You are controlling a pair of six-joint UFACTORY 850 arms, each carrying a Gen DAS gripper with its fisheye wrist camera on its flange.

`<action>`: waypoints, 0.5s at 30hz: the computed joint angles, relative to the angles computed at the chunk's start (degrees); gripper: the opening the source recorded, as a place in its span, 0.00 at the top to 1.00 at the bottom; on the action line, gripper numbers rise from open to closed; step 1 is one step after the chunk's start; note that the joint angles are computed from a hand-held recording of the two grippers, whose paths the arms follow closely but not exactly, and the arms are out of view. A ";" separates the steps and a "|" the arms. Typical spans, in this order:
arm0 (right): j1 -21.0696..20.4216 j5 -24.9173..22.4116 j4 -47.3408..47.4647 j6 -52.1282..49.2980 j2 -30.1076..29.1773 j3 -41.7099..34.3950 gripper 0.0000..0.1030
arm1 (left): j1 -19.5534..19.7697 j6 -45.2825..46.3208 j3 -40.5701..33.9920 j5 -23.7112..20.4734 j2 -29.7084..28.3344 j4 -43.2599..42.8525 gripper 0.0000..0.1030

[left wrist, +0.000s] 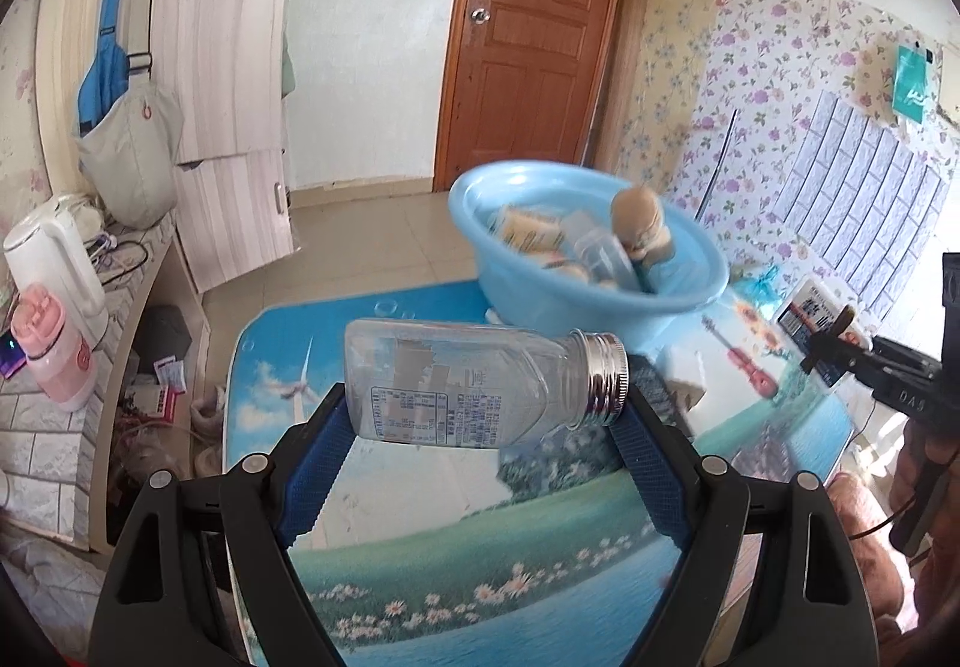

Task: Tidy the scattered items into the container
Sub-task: 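Lift the glass bottle and clear bag and carry both over the basin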

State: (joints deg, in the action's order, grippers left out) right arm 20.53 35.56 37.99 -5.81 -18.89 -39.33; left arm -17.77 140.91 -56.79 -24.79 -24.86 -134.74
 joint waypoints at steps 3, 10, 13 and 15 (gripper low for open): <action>0.04 0.13 -0.72 0.12 0.21 -0.40 0.69 | -0.51 -0.06 -0.71 -0.31 0.28 0.55 0.18; -0.13 0.36 -3.72 0.61 0.12 -2.09 0.69 | -1.62 -2.04 -2.87 -0.52 -0.11 3.10 0.18; -0.49 0.41 -4.72 0.82 -0.13 -2.84 0.69 | -2.15 -3.40 -4.72 -0.54 -0.93 4.73 0.18; -0.81 0.25 -5.37 0.95 -0.40 -3.45 0.69 | -2.45 -4.47 -5.73 -0.46 -1.48 5.69 0.18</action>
State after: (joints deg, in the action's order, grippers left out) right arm 19.72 35.81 32.62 -4.86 -19.29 -42.79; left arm -20.22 136.44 -62.52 -25.25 -26.34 -129.05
